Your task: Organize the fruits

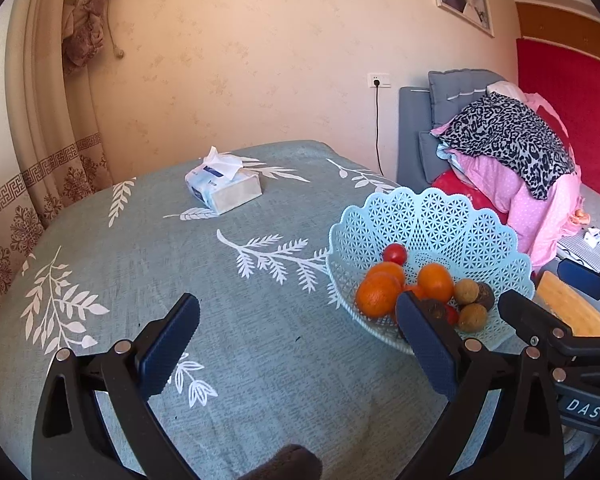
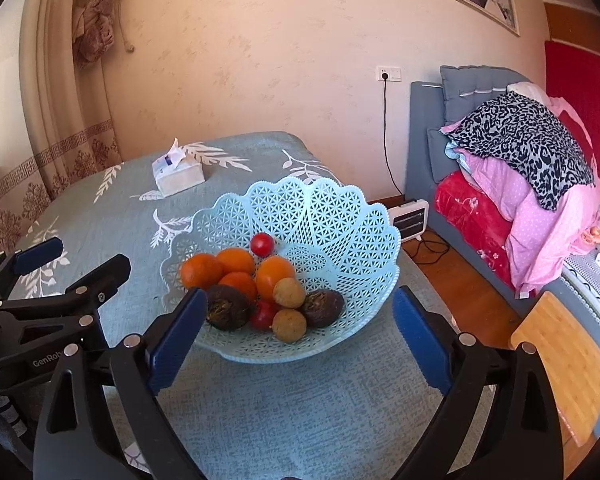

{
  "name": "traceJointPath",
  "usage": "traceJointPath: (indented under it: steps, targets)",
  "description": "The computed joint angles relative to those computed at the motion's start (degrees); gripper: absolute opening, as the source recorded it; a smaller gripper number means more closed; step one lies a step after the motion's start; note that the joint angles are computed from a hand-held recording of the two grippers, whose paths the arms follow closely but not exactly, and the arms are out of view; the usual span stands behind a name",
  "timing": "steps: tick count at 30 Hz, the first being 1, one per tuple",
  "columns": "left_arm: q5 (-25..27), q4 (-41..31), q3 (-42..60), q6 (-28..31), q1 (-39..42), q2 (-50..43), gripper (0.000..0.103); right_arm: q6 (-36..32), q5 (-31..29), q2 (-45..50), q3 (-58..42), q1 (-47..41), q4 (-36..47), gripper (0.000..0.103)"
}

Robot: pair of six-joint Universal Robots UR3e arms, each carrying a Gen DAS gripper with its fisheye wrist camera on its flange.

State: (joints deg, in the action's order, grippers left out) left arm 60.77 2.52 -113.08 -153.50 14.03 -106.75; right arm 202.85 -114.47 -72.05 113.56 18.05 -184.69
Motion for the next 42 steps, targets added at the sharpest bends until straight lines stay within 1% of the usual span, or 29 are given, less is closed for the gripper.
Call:
traceJointPath:
  steps: [7, 17, 42]
  targets:
    - [2.03, 1.25, -0.62, -0.07, -0.12, -0.71, 0.098, -0.13, -0.52, 1.2, -0.89, 0.76, 0.97, 0.095]
    - [1.7, 1.26, -0.78, 0.94, -0.14, -1.1, 0.098, -0.42, -0.21, 2.26, -1.31, 0.51, 1.26, 0.095]
    - [3.51, 1.86, -0.26, 2.04, -1.33, -2.43, 0.098, -0.58, 0.18, 2.94, -0.23, 0.03, 0.09, 0.095]
